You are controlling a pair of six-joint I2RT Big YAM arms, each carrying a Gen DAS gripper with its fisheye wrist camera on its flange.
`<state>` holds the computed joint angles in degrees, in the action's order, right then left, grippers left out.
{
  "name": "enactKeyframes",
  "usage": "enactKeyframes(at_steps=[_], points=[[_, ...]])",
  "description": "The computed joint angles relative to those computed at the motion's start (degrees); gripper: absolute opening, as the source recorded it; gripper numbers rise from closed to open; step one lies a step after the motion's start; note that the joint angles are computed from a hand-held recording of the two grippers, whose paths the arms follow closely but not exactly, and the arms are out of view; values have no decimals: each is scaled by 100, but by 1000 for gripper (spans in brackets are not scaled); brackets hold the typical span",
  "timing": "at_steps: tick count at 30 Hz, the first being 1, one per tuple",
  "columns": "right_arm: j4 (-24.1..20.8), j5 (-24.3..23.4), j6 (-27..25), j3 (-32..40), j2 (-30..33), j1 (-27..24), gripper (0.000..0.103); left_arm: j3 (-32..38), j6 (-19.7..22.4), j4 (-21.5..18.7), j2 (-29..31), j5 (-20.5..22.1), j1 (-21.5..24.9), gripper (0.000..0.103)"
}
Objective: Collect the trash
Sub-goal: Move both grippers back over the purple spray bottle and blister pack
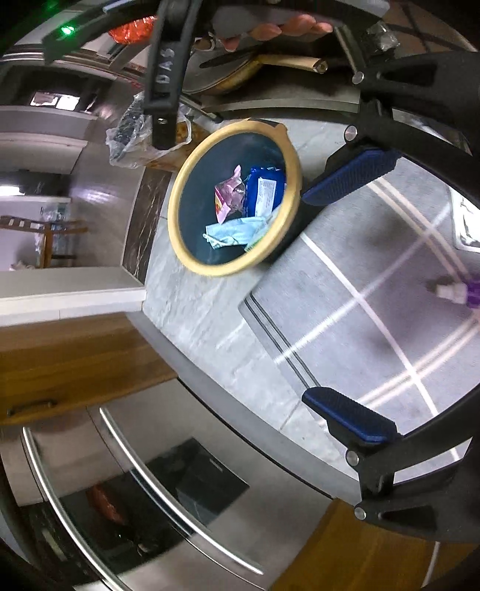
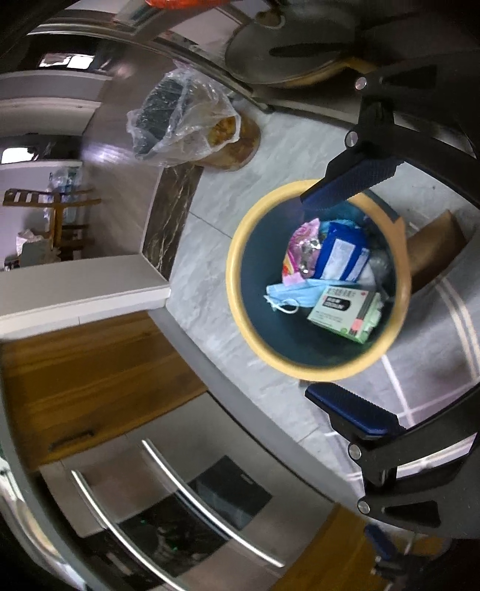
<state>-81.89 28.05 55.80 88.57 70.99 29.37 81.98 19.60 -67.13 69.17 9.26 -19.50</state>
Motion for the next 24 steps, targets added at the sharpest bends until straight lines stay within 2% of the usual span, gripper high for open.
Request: enactKeyframes(at_steps=[6,12,16,24], points=[[-227,110,214,183,78,510,94,-181,96,-232,-341,215,532,97],[-469,294,204,388,218,1019,94,-471,424,-413,-760,426,1171,97],[-591,363,269,478,301,1266,95,-571,499,-579,-913,624,1543,97],[-603,109,638,460,326,1519,95,-929,729,-592,-1172,679,1952,97]])
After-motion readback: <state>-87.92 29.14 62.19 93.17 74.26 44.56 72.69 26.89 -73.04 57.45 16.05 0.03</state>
